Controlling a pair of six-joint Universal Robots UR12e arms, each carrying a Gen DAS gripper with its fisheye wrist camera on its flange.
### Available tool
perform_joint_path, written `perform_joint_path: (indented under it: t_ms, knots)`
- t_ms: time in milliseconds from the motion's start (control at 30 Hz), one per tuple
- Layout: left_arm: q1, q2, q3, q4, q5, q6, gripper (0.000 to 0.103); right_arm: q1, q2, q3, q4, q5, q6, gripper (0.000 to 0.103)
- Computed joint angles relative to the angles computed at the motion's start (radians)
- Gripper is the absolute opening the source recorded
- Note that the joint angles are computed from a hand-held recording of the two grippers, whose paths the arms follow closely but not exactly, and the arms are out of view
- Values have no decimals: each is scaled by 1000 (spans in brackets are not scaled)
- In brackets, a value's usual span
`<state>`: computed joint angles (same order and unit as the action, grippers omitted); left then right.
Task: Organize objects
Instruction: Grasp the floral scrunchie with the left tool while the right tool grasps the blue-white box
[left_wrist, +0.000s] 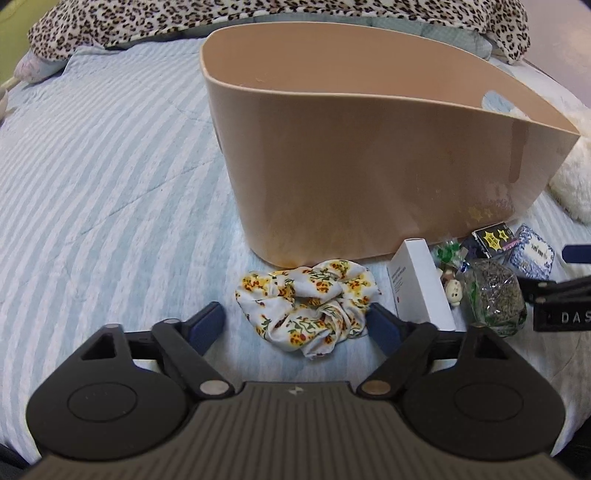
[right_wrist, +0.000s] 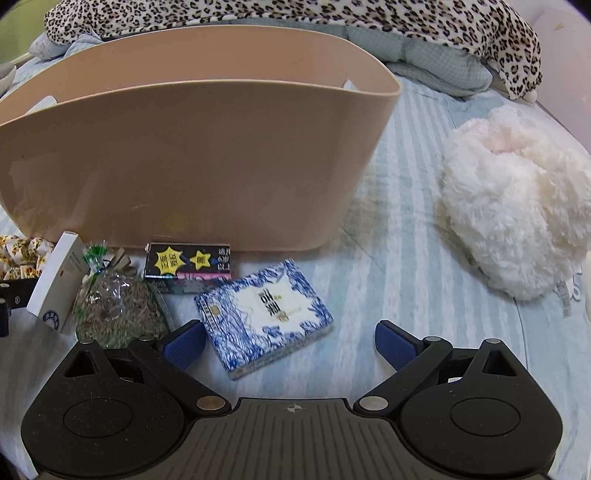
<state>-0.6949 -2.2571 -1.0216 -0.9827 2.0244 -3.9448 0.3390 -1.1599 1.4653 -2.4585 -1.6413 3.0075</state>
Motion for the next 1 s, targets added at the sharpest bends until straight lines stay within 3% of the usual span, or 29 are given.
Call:
perform_joint_path:
  t_ms: [67, 133, 267, 400, 600, 1000]
  knots:
    - [0, 7, -12, 21, -5, 16, 63, 1, 0, 4, -13, 6, -10, 86]
    - [-2, 10, -17, 32, -4, 24, 51, 0, 1, 4, -15, 19, -14, 69]
    - [-1, 14, -21, 36, -12, 32, 22, 1, -5, 12, -21, 22, -8, 64]
    - [-8, 20, -28, 41, -15, 30, 14, 2, -19, 24, -18, 19, 6, 64]
    - [-16, 32, -38, 45, -11, 39, 13, 8, -46, 42, -5, -6, 35, 64]
    - [-42, 50, -29, 69, 61, 54, 13, -3, -118, 95, -82, 65, 67, 64]
